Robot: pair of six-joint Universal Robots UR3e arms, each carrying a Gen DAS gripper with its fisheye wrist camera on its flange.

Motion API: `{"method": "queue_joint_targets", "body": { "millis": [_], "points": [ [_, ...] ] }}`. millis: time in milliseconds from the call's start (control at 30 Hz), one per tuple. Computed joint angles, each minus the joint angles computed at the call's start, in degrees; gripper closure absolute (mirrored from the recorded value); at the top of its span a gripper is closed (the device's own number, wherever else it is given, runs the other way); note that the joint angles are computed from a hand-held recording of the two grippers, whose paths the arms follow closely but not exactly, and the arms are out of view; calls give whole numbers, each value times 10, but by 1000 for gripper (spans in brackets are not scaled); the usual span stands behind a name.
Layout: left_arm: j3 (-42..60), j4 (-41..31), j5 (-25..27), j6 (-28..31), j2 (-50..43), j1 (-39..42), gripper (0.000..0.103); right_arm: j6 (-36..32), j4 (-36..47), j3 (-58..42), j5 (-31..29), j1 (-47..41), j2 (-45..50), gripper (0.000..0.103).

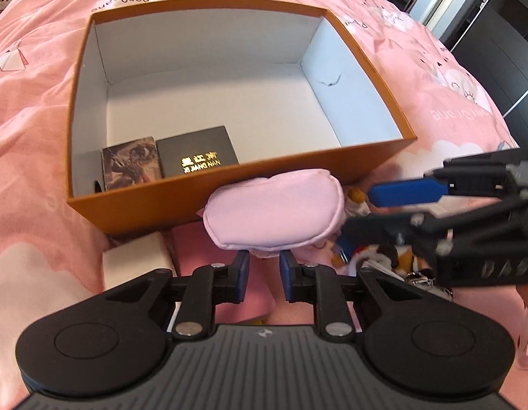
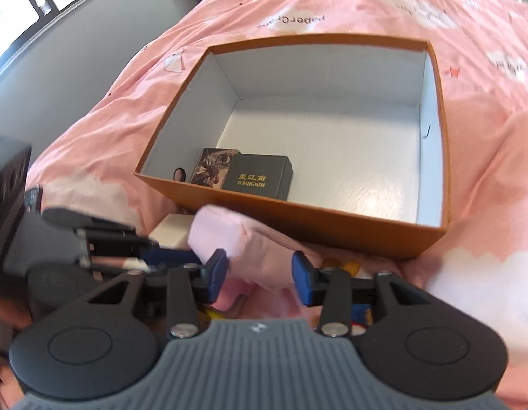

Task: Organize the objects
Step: 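Grasp the pink pouch with the right gripper and lift it, then hold the pink pouch with the right gripper while the left gripper grasps the pink card wallet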

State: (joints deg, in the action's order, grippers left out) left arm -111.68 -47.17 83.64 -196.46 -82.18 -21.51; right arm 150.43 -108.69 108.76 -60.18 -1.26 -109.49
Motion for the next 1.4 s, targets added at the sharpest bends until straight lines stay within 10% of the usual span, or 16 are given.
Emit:
{"method": "queue_joint_targets", "body": {
  "millis": [700,867,1033,1400],
  "points": [
    [0,-20,7,2,6,12,80,-50,-329,109,-164,168,75,52],
    [0,-23,24,-6,9,6,79,-43,-366,117,-175,179,94,68],
    [-2,-37,21,5,17,10,71,-19,-290,100,-153,155,57,85],
    [121,-113,116,35,-111,-82,43,70,33,12,-29,-29,-15,86]
  ]
}}
